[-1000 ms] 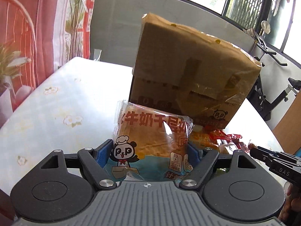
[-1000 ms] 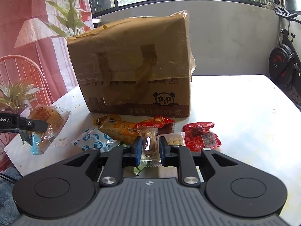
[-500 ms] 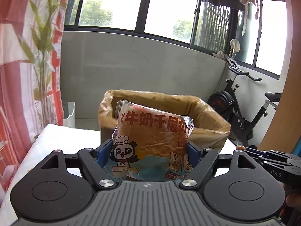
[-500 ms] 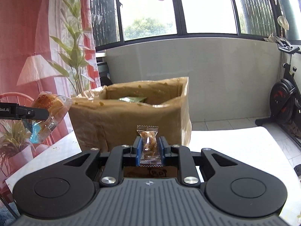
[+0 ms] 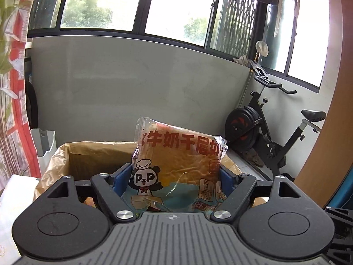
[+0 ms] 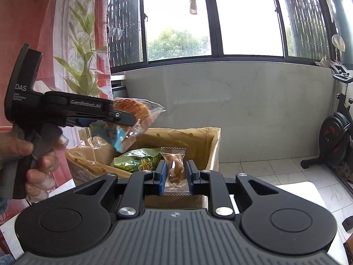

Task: Organize snacks
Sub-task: 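Open both tools to drop the snacks into the box, then move both tools back down to the snacks on the table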

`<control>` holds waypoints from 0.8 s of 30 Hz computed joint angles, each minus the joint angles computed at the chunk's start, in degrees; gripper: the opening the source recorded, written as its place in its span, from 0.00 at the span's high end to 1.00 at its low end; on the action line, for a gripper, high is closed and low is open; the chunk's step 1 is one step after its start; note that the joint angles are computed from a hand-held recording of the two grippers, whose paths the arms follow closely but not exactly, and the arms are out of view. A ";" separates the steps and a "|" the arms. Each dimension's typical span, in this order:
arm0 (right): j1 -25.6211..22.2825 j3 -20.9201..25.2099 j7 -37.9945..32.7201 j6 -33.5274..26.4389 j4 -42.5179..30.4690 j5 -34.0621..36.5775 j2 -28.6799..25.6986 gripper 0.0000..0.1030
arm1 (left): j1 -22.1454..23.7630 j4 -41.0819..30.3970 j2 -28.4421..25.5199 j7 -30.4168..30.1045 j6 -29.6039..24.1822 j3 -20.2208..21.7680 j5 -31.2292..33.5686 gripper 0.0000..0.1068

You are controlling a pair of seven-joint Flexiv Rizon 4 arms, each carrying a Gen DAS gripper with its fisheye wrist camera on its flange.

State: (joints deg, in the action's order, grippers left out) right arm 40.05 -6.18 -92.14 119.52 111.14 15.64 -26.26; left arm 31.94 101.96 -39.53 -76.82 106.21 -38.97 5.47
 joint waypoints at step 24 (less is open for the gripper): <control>-6.20 2.03 16.70 -11.99 -11.22 -14.72 -6.47 0.71 | 8.09 6.63 4.12 -0.43 1.86 -1.32 3.45 0.14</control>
State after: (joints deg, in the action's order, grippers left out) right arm 33.85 -4.16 -75.43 107.53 99.93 0.92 -32.73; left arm 40.03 108.59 -35.41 -77.25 108.07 -40.29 8.92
